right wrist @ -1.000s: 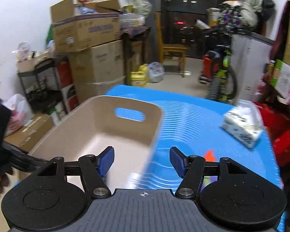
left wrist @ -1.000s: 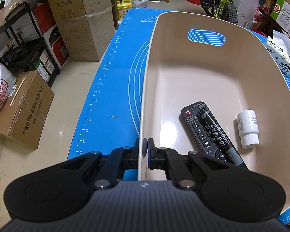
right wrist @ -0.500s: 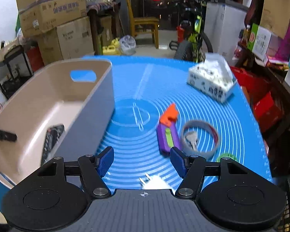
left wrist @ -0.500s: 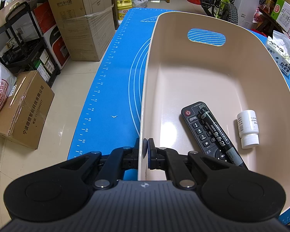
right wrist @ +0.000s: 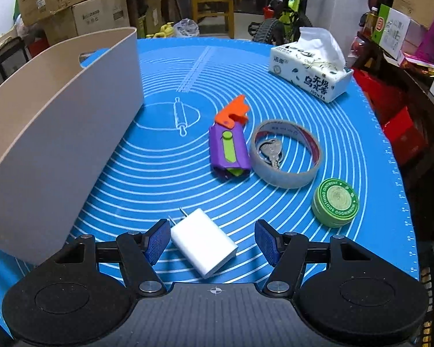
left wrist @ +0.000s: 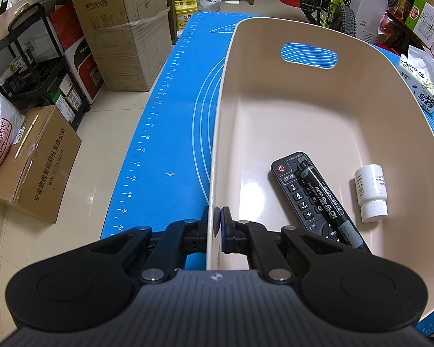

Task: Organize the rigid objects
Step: 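Move the right gripper to the white charger and grasp it, then carry the white charger with the right gripper and release it into the basket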

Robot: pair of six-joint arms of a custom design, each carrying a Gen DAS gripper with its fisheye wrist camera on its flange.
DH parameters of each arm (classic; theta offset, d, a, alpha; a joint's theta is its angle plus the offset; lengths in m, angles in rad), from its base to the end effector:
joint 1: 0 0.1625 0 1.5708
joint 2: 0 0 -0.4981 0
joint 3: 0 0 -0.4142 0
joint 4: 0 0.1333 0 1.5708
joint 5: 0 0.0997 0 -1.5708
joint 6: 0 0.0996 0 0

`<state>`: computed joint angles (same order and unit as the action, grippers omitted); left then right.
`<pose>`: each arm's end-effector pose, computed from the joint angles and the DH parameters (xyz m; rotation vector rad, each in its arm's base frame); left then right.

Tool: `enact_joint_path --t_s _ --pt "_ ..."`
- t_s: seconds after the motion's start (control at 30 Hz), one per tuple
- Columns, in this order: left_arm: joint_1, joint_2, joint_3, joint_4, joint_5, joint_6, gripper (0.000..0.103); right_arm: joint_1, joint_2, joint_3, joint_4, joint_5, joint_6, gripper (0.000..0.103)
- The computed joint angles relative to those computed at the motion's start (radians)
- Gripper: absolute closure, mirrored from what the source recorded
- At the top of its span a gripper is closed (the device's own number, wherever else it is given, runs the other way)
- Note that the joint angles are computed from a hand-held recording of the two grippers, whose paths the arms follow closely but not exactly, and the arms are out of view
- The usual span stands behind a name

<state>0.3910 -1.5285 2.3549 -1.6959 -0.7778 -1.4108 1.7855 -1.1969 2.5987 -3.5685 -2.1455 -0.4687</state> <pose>-0.2298 -0.3157 0.2378 0.0807 2.2119 -0.6638 0.1585 -0.3554 0.2047 0.6060 -2.3616 0.6488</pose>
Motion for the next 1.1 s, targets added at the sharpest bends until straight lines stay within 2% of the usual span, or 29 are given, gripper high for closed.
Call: enact_joint_path --t_s 0.23,0.33,0.4,0.5,0.67,0.9,1.1 --pt "-0.001 0.001 0.000 0.001 0.000 -0.002 0.096 -0.014 0.016 0.003 0.011 0.014 -0.030 0.032" --pt "-0.001 0.001 0.000 0.001 0.000 -0.002 0.096 -0.017 0.026 0.002 0.013 0.018 -0.040 0.035" --pt "-0.001 0.001 0.000 0.002 0.000 -0.002 0.096 -0.010 0.042 0.002 -0.009 0.005 -0.049 0.041" --pt "-0.001 0.001 0.001 0.002 0.000 -0.002 0.096 -0.011 0.050 0.007 -0.031 0.012 -0.070 0.044" --pt "-0.001 0.001 0.001 0.001 0.000 -0.002 0.096 -0.018 0.059 0.020 -0.074 0.026 -0.107 0.044" --pt "-0.001 0.002 0.001 0.002 0.001 -0.002 0.096 -0.010 0.082 0.034 -0.148 0.029 -0.091 0.044" --pt "-0.001 0.001 0.002 0.001 0.000 -0.002 0.096 0.010 0.096 0.039 -0.210 0.019 -0.111 0.044"
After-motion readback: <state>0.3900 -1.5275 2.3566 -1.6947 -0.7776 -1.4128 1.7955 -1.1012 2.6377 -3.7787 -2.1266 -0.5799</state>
